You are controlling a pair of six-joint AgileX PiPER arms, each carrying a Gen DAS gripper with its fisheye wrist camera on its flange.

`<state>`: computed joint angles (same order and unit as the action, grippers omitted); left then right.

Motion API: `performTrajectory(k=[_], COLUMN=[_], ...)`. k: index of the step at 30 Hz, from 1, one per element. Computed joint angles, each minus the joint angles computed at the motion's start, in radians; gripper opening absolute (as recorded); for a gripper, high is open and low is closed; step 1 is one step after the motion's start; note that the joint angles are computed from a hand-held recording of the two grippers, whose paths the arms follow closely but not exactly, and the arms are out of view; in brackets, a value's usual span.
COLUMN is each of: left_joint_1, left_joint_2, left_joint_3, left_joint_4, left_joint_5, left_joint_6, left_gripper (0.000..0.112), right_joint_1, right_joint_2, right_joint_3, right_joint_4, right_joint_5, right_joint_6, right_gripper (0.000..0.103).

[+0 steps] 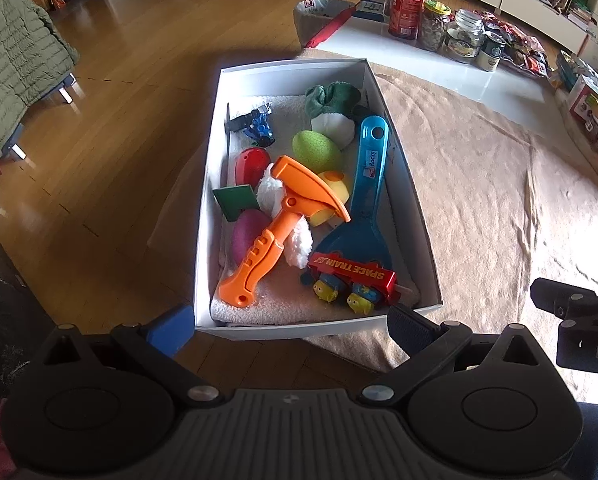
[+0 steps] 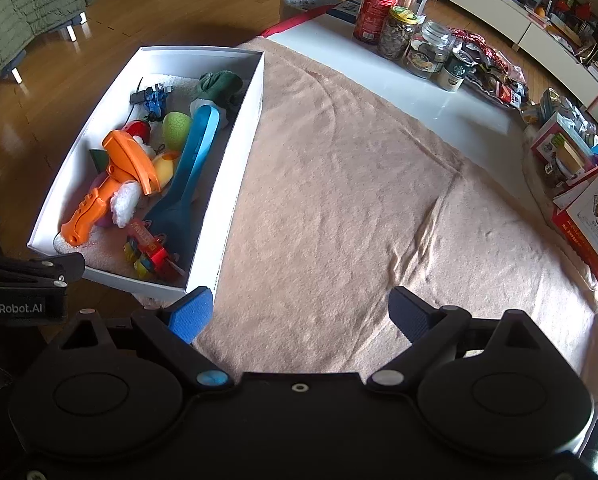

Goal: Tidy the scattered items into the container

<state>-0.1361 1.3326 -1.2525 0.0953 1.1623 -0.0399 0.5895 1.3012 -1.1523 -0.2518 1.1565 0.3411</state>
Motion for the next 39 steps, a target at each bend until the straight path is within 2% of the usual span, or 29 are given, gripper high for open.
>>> performTrajectory(k=[10, 18, 25, 29, 34, 39], left_joint_1=[-0.003, -0.042, -0.01, 0.001, -0.041, -0.048], left_joint_2=[0.013, 0.005, 0.012, -0.006, -0.042, -0.051], left_joint_3=[0.0, 0.016, 0.004, 0.016, 0.038, 0.039], left_joint_4=[-0.011, 0.041, -0.02, -0.05, 0.01, 0.029], left_joint_5=[0.005, -0.005, 0.009, -0.014, -0.053, -0.057], left_joint_6=[-0.011, -0.048, -0.02, 0.011, -0.039, -0.047], left_gripper=[0.102, 0.102, 0.102, 0.102, 0.102, 0.102], right_joint_1=[-0.03, -0.049, -0.059, -0.061, -0.056, -0.056], right_joint_2=[-0.02, -0.027, -0.033, -0.032, -0.03, -0.03], right_joint_3=[0.002, 0.003, 0.004, 0.003, 0.002, 0.002], right_joint_4=[0.008, 0.022, 0.033, 0.035, 0.036, 0.037], right_joint_5=[-0.019, -0.028, -0.035, -0.037, -0.04, -0.04], right_joint_6=[0.004, 0.001, -0.001, -0.001, 0.005, 0.006], right_gripper=[0.092, 0.092, 0.092, 0.092, 0.092, 0.092])
